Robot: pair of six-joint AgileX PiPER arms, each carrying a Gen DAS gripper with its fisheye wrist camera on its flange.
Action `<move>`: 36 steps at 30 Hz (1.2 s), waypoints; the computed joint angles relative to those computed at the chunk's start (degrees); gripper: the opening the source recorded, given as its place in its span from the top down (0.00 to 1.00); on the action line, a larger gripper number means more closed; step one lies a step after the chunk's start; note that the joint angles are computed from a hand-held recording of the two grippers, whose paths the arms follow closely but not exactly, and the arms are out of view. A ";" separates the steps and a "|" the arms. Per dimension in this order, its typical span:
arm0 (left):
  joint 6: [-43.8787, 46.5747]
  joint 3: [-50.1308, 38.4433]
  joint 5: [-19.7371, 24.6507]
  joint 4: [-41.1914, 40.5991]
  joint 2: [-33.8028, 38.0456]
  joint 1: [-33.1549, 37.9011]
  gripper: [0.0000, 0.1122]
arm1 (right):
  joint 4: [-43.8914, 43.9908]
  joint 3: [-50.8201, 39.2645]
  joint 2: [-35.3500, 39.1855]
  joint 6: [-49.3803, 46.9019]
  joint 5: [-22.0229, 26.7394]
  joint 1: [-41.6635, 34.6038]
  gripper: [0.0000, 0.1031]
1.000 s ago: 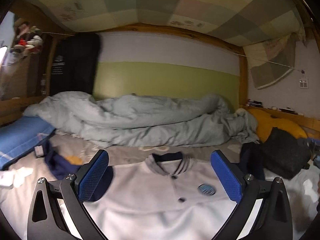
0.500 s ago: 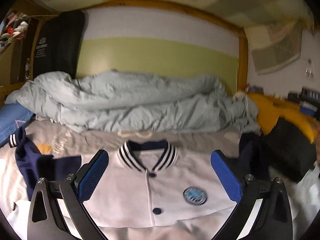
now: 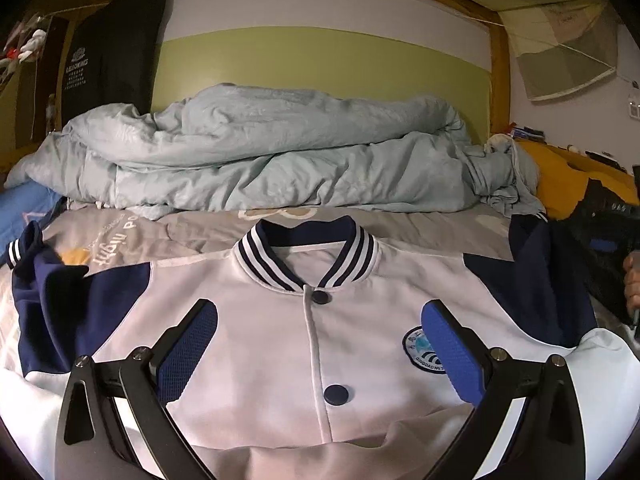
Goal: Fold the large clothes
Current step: 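Grasp the navy striped-cuff sleeve with the right tool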
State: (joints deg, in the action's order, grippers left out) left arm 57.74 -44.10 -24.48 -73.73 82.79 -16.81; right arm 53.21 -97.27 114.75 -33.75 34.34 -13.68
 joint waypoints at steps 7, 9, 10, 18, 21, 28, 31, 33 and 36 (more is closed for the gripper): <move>2.37 0.50 -5.90 0.89 0.40 -4.39 0.08 | -7.01 -5.79 6.32 5.10 1.12 2.45 0.47; 3.86 0.31 -7.33 -0.58 0.71 -5.28 0.08 | -7.96 -6.52 7.65 6.00 0.26 2.80 0.54; 4.36 0.34 -7.55 -1.21 0.55 -5.59 0.08 | -9.09 -6.99 8.25 6.99 -0.24 2.97 0.59; 4.25 0.29 -5.85 -2.69 0.01 -4.20 0.08 | 11.63 -1.54 5.12 -13.02 2.13 0.75 0.97; 3.87 0.44 -7.08 -2.88 -0.25 -4.68 0.08 | 23.98 1.78 0.87 -30.20 15.91 -0.52 0.97; 1.70 1.54 -8.61 -2.44 -1.69 -4.69 0.08 | 0.64 1.30 -2.54 -26.61 27.11 13.13 0.94; 2.46 1.13 -7.45 -3.52 -1.64 -3.86 0.08 | -5.38 2.46 -3.32 -20.67 21.36 16.46 0.79; 2.43 1.07 -7.19 -3.61 -1.63 -3.65 0.08 | -4.93 4.23 -5.21 -18.50 18.50 15.77 0.71; 2.73 1.02 -6.93 -3.56 -1.54 -3.39 0.08 | 3.73 7.52 -8.30 -19.74 16.97 11.26 0.64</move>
